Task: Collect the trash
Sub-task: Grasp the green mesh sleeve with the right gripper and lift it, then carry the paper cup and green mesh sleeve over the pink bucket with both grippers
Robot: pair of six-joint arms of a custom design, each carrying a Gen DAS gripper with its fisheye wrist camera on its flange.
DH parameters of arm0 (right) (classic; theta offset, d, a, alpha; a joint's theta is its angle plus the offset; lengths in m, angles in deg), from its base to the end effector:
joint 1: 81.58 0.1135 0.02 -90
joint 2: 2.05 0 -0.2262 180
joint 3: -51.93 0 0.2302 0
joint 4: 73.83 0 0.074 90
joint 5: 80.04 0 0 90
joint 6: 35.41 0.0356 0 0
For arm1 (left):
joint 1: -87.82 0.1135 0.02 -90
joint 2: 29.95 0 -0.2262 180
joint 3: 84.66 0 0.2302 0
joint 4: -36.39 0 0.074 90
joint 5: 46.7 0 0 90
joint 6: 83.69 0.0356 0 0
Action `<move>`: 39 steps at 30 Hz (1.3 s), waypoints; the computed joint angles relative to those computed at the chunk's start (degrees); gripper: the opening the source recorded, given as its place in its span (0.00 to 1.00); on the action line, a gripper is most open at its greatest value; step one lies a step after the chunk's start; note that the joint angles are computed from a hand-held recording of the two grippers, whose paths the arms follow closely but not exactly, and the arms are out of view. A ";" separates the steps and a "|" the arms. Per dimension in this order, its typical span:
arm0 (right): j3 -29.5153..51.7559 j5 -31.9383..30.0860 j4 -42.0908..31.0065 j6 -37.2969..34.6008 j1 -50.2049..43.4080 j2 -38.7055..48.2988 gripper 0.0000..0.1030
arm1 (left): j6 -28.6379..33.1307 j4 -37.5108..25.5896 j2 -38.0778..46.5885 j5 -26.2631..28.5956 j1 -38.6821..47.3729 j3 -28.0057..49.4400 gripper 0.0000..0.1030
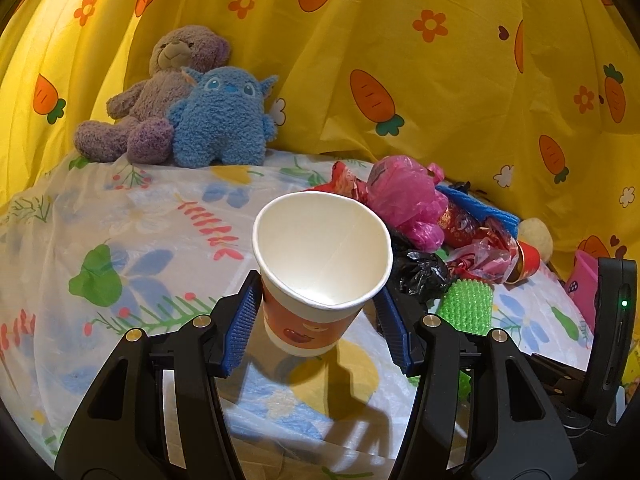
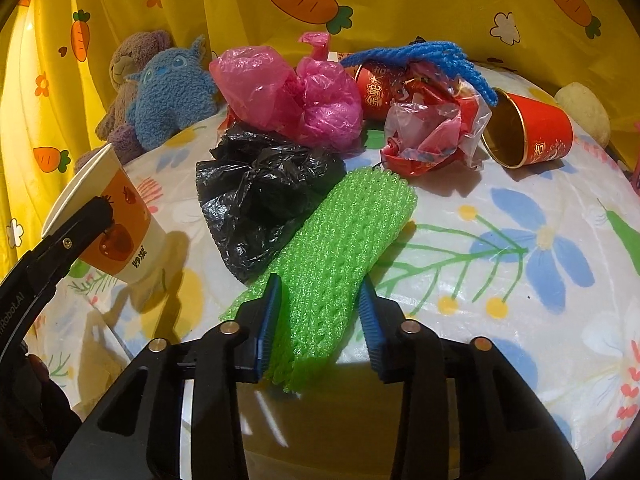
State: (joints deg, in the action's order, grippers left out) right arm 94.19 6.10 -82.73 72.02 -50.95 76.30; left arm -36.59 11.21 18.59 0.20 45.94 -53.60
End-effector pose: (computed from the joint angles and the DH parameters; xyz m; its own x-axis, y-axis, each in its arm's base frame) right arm 0.2034 0.1232 0.1220 -0.7449 -0.0938 -0.6605 -0.3419 0.9039 0.2573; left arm 0.1379 -0.0909 0.1461 -0.4467 -0.2670 -0.8539 -0.2604 0.9519 -0.1614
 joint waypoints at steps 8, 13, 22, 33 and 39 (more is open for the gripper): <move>-6.98 2.41 -0.46 -2.52 -0.99 -13.30 0.12 | -0.77 -1.02 -1.21 0.12 -1.98 0.27 0.54; -10.84 1.11 -5.78 -5.24 -5.51 -25.49 0.12 | -2.24 -1.79 1.29 -1.49 -5.72 2.61 0.54; -14.15 -5.67 -17.49 -11.82 -21.37 -44.93 0.12 | -2.88 -1.28 13.57 -3.96 -14.82 13.06 0.54; -9.17 -21.24 -12.25 -21.99 -55.67 -39.94 0.13 | 12.19 10.62 37.62 6.43 -17.29 37.93 0.54; -3.13 -22.17 3.17 -22.12 -67.79 -22.36 0.13 | 21.02 13.70 55.24 15.34 -16.16 58.72 0.54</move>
